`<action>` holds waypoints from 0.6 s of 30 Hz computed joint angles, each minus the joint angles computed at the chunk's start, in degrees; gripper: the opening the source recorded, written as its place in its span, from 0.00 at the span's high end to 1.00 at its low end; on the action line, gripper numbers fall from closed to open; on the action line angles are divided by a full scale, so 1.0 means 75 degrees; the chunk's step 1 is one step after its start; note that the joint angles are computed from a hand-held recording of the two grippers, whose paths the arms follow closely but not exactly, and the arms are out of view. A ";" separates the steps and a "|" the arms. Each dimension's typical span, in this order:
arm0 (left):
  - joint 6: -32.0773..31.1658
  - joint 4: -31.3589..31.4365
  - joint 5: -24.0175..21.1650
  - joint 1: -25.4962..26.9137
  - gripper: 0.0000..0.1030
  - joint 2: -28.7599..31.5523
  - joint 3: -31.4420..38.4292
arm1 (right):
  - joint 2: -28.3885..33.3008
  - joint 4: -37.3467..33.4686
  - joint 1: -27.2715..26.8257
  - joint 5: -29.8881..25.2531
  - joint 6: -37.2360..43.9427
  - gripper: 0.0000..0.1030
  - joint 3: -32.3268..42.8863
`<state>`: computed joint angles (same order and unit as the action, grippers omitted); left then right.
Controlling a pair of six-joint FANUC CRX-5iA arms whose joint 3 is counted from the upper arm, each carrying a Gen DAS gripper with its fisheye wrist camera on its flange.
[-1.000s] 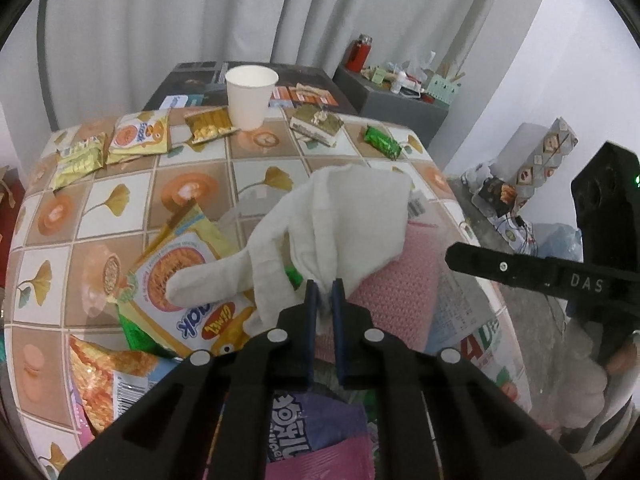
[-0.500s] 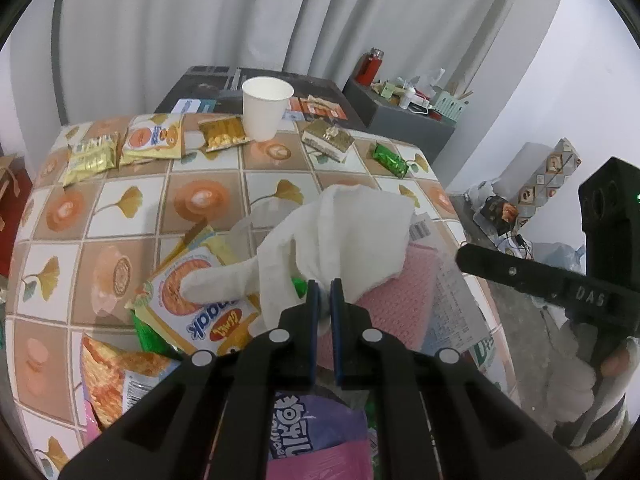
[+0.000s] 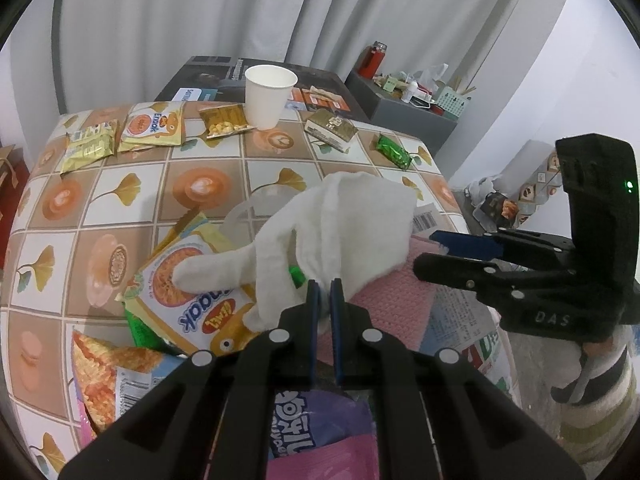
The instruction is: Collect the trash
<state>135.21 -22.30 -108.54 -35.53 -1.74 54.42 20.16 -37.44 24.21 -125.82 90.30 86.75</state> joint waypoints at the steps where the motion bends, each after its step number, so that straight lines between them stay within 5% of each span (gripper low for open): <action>1: 0.0001 -0.0005 -0.0004 -0.0007 0.95 0.0007 0.0010 | 0.0024 -0.0076 -0.0028 -0.0029 -0.0029 0.68 0.0040; 6: 0.0010 -0.0110 -0.0029 -0.0092 0.95 0.0062 0.0094 | 0.0089 -0.0353 -0.0197 -0.0055 -0.0266 0.82 0.0186; 18: -0.0192 -0.1526 -0.0182 -0.0963 0.96 0.0428 0.1286 | 0.0480 -0.1623 -0.1039 -0.0154 -0.1363 0.95 0.1272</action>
<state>133.77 -33.74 -109.90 -42.75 1.48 64.07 23.77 -49.62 16.42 -126.97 80.07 96.28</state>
